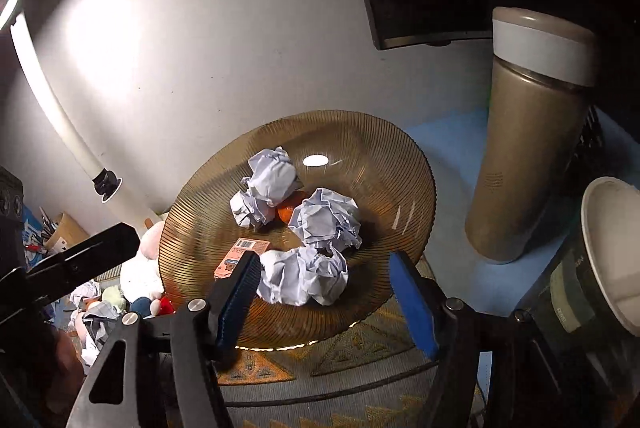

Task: Organize objects
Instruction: 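Withdraw both open tools from the bowl back toward the toy pile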

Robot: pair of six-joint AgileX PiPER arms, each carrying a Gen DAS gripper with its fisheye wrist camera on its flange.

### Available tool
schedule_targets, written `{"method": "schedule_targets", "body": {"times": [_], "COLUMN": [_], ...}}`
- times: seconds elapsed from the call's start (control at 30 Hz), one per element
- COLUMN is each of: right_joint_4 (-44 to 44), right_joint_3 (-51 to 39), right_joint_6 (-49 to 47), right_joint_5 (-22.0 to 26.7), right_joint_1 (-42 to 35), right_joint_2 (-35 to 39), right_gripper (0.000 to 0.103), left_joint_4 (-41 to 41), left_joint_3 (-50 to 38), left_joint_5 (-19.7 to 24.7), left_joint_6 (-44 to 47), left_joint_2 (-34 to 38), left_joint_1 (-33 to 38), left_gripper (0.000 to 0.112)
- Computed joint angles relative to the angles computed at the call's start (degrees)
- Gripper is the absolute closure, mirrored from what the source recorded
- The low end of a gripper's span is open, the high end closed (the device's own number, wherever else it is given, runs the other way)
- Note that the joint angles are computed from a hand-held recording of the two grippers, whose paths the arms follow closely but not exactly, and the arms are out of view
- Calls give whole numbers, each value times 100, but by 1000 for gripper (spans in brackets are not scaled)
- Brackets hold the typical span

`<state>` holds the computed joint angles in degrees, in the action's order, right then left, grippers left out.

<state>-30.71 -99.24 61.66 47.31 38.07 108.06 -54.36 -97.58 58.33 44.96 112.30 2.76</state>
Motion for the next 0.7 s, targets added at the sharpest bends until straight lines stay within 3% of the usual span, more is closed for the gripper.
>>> {"method": "schedule_targets", "body": {"times": [0.17, 0.27, 0.4, 0.53, 0.7], "right_joint_4": [-151, 287, 1117, 383, -11], "right_joint_3": [197, -83, 173, -137, -297], "right_joint_6": [209, -42, -368, 160, 279], "right_joint_5": [93, 292, -348, -127, -176], "right_joint_1": [516, 751, 1066, 1671, 1976], "right_joint_2": [-378, -400, -635, -37, 812], "right_gripper": [38, 37, 37, 37, 37], "left_joint_4": [-444, -623, -688, -793, -931], "left_joint_3": [1120, 1606, 2125, 3273, 4451], "left_joint_5": [247, 601, 918, 426, -754], "left_joint_6": [635, 812, 966, 1756, 3020], "left_joint_2": [-1282, -2079, -2825, -3200, -2797], "left_joint_1": [734, 1428, 2642, 3550, 3786], "left_gripper": [36, 36, 30, 27, 27]}}
